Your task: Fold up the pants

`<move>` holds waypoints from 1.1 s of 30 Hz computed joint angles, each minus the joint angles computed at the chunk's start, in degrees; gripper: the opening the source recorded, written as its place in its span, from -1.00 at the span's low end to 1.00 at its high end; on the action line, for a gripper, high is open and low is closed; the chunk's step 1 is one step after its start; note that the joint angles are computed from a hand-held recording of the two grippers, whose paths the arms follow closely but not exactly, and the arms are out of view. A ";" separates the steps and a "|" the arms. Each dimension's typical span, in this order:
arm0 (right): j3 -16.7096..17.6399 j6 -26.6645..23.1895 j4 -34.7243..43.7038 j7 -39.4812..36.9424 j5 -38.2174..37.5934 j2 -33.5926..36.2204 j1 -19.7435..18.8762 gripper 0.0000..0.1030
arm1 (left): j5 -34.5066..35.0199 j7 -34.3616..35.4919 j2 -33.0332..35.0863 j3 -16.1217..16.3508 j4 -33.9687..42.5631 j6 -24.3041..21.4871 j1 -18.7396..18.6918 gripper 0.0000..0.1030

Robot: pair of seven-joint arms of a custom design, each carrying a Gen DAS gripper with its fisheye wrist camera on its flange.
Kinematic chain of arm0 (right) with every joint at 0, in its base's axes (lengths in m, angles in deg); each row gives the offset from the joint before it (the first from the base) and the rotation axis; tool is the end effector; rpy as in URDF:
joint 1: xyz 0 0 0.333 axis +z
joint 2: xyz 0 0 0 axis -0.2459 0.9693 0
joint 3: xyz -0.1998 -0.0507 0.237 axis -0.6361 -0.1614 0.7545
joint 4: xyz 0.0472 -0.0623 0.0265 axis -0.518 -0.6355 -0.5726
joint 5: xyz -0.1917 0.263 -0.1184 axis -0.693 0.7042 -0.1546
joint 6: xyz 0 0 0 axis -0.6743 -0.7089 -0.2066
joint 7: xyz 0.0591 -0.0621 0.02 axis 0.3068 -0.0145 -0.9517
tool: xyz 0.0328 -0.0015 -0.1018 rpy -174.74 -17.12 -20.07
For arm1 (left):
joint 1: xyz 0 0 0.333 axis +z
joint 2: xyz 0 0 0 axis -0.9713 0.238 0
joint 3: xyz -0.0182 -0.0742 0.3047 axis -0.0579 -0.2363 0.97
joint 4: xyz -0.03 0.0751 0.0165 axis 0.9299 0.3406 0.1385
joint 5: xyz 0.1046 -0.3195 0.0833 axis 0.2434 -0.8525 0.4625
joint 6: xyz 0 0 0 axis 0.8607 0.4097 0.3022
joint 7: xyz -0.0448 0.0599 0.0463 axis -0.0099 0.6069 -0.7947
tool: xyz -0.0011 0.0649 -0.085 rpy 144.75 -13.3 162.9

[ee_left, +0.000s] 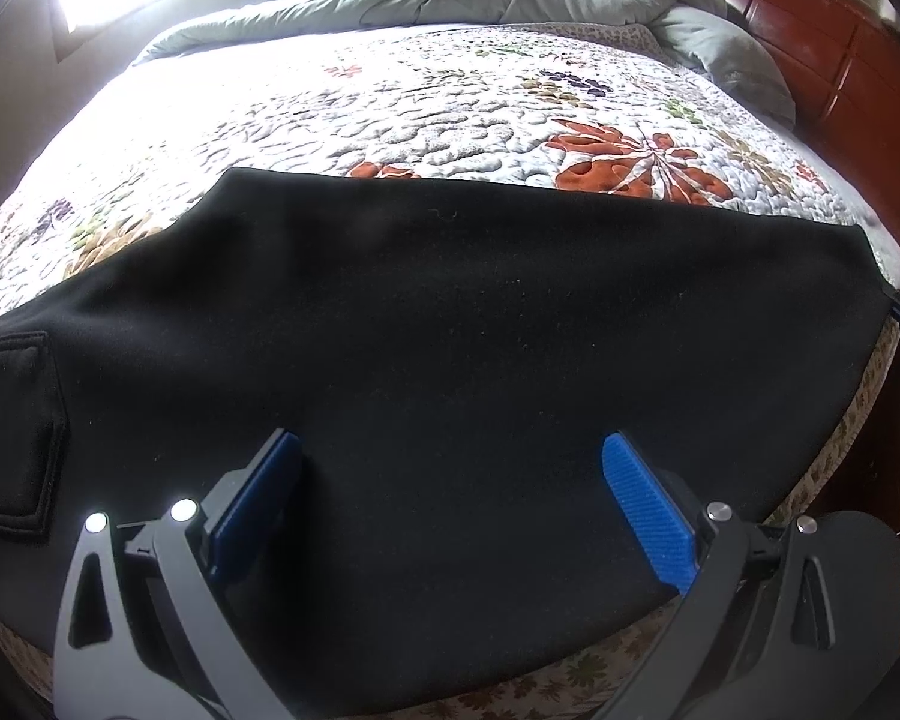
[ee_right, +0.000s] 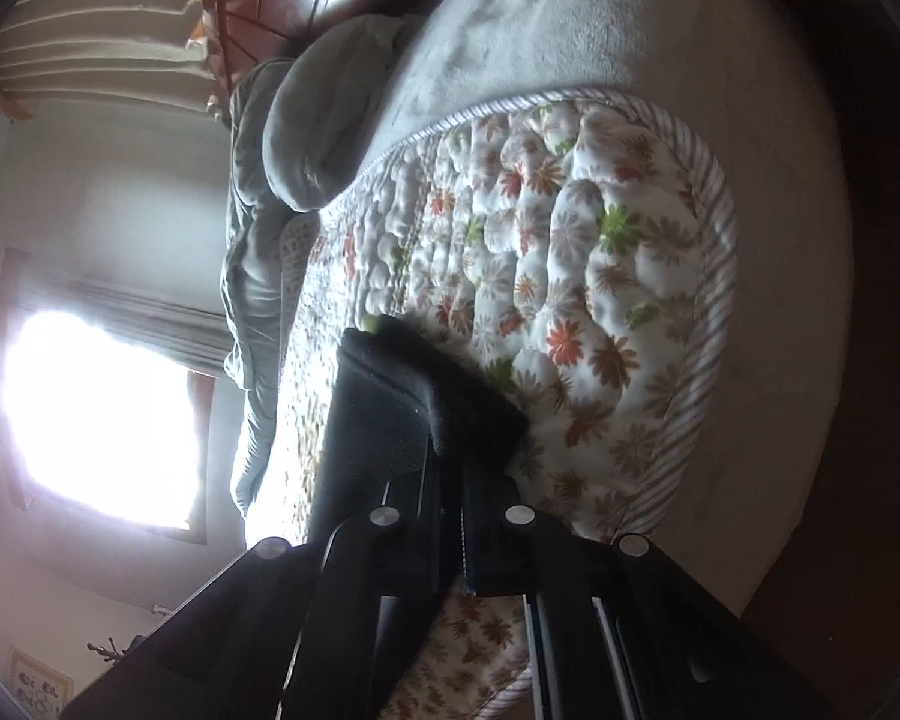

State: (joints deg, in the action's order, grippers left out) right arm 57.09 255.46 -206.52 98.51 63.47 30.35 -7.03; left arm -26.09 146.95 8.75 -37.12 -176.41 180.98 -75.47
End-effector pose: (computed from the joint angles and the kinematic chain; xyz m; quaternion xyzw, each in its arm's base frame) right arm 0.4707 -0.0402 0.5175 -0.2196 0.8284 0.0061 0.5152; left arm 0.5161 -0.0074 0.5106 -0.6193 0.7278 -0.2374 0.1748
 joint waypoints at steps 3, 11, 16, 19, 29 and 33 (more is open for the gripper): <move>-0.28 -0.69 -0.40 1.12 -1.37 -0.39 -0.19 -0.90 | -0.57 0.47 -0.07 0.18 0.59 -1.06 0.02 0.94; 0.32 -0.24 -1.64 8.36 -9.37 -3.78 -0.88 -0.53 | -9.53 5.93 -1.80 2.65 3.59 -3.05 -0.20 0.94; 5.77 2.41 -2.21 23.01 -35.13 -6.44 -3.43 -0.52 | -11.65 6.18 3.67 1.61 13.82 -9.22 1.09 0.94; -1.22 -12.03 8.88 9.67 -30.39 -0.17 5.79 -0.52 | -5.16 0.03 8.69 -0.42 20.59 -11.69 1.93 0.94; 7.08 -28.35 34.35 9.95 -42.98 23.48 5.14 -0.64 | 18.22 -17.95 18.95 -2.96 30.20 -18.16 2.59 0.96; 8.42 -26.60 33.23 8.80 -42.76 23.45 4.10 -0.88 | 18.91 -16.53 18.18 -3.69 28.07 -15.59 3.50 0.96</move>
